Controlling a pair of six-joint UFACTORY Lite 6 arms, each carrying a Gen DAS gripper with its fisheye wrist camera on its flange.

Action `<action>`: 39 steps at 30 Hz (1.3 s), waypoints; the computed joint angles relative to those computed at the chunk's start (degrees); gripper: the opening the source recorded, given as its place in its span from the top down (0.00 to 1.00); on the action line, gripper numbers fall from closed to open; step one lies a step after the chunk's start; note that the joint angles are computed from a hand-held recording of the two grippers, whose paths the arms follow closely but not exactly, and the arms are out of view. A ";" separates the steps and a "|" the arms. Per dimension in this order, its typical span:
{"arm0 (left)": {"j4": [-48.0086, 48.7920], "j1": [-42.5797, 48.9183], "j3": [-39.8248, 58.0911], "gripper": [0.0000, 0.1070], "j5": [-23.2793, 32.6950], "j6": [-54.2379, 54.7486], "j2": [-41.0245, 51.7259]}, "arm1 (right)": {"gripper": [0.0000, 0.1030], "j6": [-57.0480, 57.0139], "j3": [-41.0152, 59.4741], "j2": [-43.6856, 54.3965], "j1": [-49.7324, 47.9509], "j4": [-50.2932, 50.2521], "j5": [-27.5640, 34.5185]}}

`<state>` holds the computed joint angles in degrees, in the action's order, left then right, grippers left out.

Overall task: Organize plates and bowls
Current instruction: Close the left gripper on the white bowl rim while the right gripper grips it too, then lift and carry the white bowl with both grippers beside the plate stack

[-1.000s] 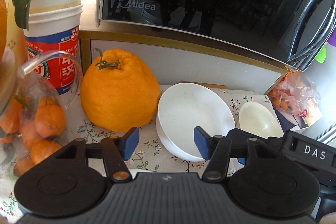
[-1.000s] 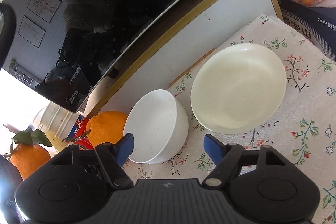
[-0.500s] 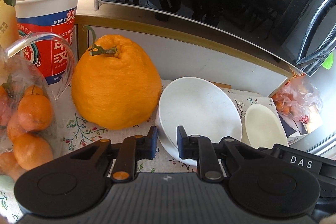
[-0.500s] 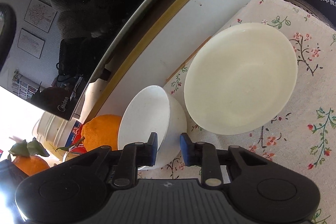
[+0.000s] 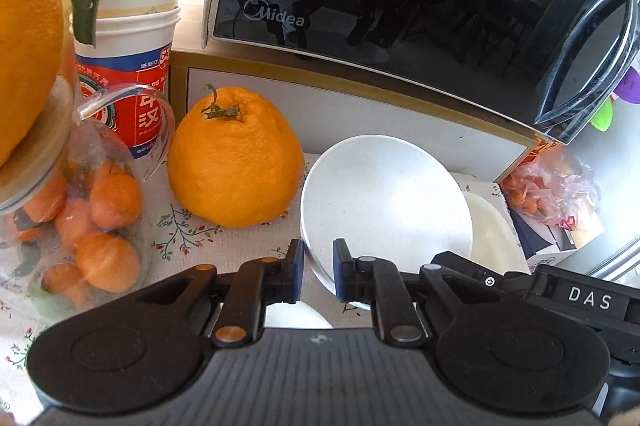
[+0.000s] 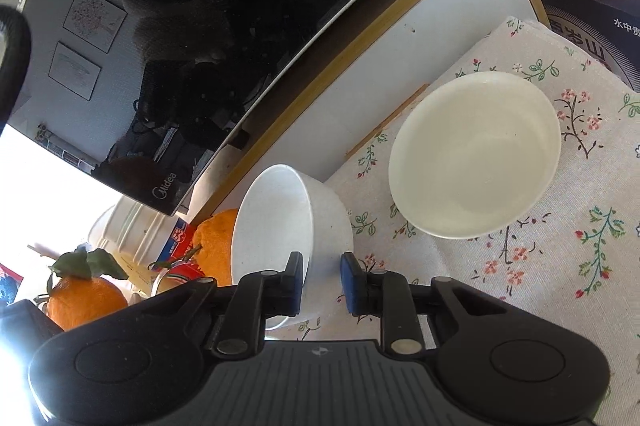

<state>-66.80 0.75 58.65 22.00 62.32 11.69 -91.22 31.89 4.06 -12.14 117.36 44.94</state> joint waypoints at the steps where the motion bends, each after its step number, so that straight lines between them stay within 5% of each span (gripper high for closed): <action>1: 1.06 0.41 -1.18 0.88 0.62 -0.78 -1.87 | 0.82 1.57 -0.67 -2.05 0.22 -1.29 -1.15; 13: 10.06 7.45 -11.63 0.87 10.06 -6.27 -18.39 | 0.82 24.09 -11.57 -29.22 2.70 -21.30 -9.90; 21: 16.09 16.24 -17.03 0.87 19.19 -6.45 -27.17 | 0.82 47.07 -17.36 -46.67 5.04 -39.64 -9.04; 27: 20.22 26.30 -19.71 0.86 28.62 -4.71 -31.19 | 0.82 70.65 -19.65 -59.22 14.00 -57.54 -11.15; 31: 22.06 34.40 -21.56 0.86 33.69 -0.77 -32.39 | 0.82 77.78 -22.40 -64.35 18.73 -60.58 -10.93; 39: 24.34 46.26 -23.68 0.86 38.83 7.45 -34.31 | 0.82 95.90 -26.85 -66.73 37.58 -70.38 -21.01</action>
<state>-42.46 47.01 34.97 60.83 69.77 -22.62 4.67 5.05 -62.67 25.44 46.98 23.93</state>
